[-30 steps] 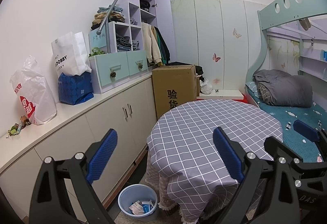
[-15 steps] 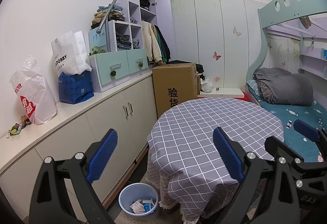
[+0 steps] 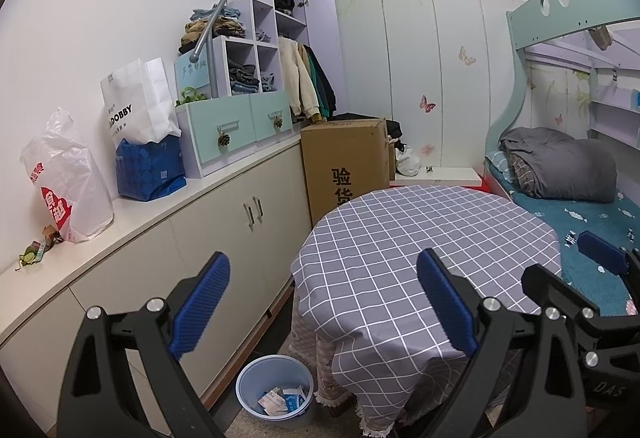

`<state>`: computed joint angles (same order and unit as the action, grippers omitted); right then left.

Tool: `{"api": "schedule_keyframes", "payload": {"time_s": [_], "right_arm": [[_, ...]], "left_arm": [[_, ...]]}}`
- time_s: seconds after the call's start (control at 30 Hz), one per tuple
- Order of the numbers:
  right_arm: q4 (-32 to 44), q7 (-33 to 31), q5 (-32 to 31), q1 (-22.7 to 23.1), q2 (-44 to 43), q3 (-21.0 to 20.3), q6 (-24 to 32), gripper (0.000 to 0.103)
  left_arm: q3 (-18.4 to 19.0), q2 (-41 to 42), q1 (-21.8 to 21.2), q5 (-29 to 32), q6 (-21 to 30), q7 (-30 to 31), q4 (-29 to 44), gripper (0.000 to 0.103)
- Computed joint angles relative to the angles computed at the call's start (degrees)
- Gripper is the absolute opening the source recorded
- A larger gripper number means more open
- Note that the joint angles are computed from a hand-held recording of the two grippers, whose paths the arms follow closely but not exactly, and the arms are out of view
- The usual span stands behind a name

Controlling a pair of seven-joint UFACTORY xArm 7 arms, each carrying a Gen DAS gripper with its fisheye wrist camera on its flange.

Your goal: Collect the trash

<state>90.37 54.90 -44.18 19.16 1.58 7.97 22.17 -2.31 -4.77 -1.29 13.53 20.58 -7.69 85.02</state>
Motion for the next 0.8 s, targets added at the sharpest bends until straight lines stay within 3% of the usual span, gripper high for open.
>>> {"api": "schedule_keyframes", "payload": {"time_s": [0.37,0.8], "right_arm": [[1.5,-2.5,3.8,0.2,2.8,-1.2,-1.1,0.096],[5.2,-9.9,13.3,0.1,8.6,-4.7,-4.1,0.096]], "left_arm": [[0.2,3.1,-0.5,2.1,1.8,-0.7,2.8,0.093],[2.1,10.6,-2.9,10.0,6.0,-7.3,10.7,0.093]]}}
